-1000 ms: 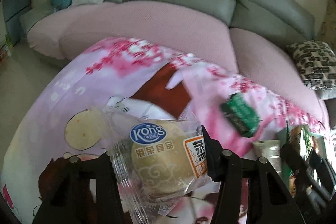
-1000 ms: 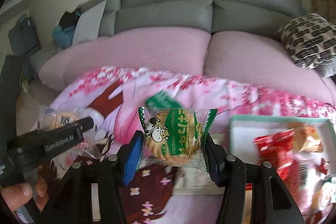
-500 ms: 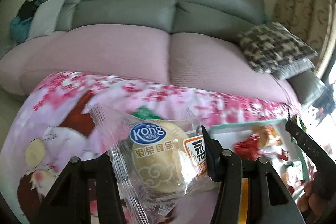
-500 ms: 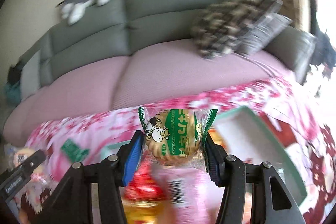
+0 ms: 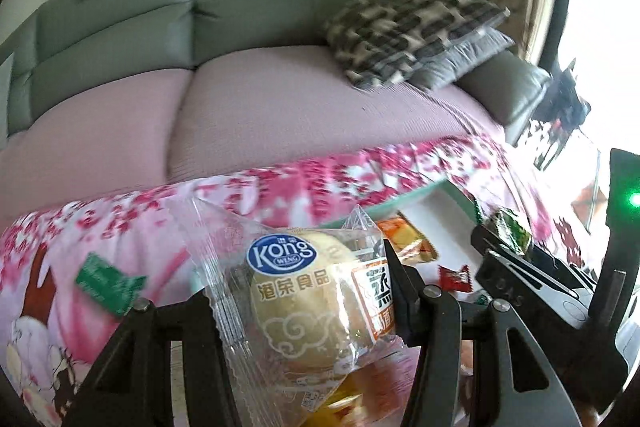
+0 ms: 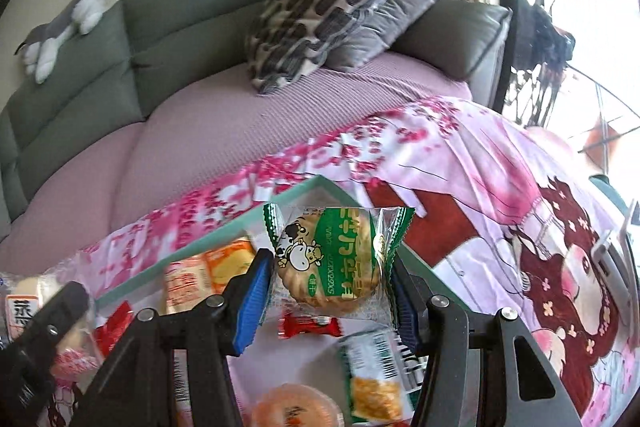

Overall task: Organize snacks
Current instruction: 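Carry the bun bag and cracker packet into the tray and release both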

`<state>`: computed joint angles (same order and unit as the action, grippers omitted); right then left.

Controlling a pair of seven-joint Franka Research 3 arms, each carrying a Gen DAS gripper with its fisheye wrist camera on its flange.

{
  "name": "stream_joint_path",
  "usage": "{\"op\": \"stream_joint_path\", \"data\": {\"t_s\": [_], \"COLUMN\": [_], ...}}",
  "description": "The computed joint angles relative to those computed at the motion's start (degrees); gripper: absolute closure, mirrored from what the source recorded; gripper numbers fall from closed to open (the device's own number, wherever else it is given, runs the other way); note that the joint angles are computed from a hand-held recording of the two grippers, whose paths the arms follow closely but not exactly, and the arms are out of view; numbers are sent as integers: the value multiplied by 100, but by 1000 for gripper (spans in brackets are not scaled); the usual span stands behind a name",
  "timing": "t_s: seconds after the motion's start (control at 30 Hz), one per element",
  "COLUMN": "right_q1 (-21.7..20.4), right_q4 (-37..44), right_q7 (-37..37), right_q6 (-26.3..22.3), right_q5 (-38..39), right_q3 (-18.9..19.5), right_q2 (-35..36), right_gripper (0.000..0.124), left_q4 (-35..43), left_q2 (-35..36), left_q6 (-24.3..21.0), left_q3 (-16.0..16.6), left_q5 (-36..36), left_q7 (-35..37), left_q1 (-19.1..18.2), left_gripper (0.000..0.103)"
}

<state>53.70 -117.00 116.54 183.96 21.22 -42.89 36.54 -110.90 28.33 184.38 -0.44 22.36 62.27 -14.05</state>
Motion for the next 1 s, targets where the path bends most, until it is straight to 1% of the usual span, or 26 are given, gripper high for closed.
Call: {"op": "stream_joint_path", "data": {"t_s": [0.1,0.17,0.27,0.33,0.4,0.5,0.67,0.8,0.9,0.93,1.0], "right_q1": [-121,-172,-258,-372,-395,-499,-468,-400,-384,-376,-388], "right_q4": [59,69,72,67,74,67,59,41,46,49,48], "right_q7": [72,167,303,314,359,413,467,450,443,446,440], "right_q6": [-145,-211,-252,-230,-245,-217,-218,-176,-198,-208,-200], "right_q5": [-6,-81,-221,-329,-400,-459,-560,-573,-559,-561,-573], "right_q3": [59,76,128,247,266,354,321,267,249,239,250], "right_q2": [37,47,29,-24,-29,-66,-74,-82,-74,-71,-77], "right_gripper": [66,66,66,63,63,63,61,61,50,50,50], "left_q4": [142,192,232,237,227,231,133,119,150,157,170], "left_q2": [120,167,190,191,176,164,79,50,45,41,38], "left_q6": [-136,-208,-272,-283,-308,-381,-243,-212,-298,-324,-351], "left_q3": [-89,-63,139,203,286,538,701,895,992,1060,1328], "left_q5": [42,70,119,145,169,255,416,483,506,535,645], "left_q7": [85,95,-27,-109,-214,-463,-760,-964,-1157,-1248,-1516], "left_q1": [-17,-71,-261,-304,-355,-547,-622,-760,-820,-870,-1076], "left_gripper": [47,47,47,47,46,45,40,39,39,39,37]}}
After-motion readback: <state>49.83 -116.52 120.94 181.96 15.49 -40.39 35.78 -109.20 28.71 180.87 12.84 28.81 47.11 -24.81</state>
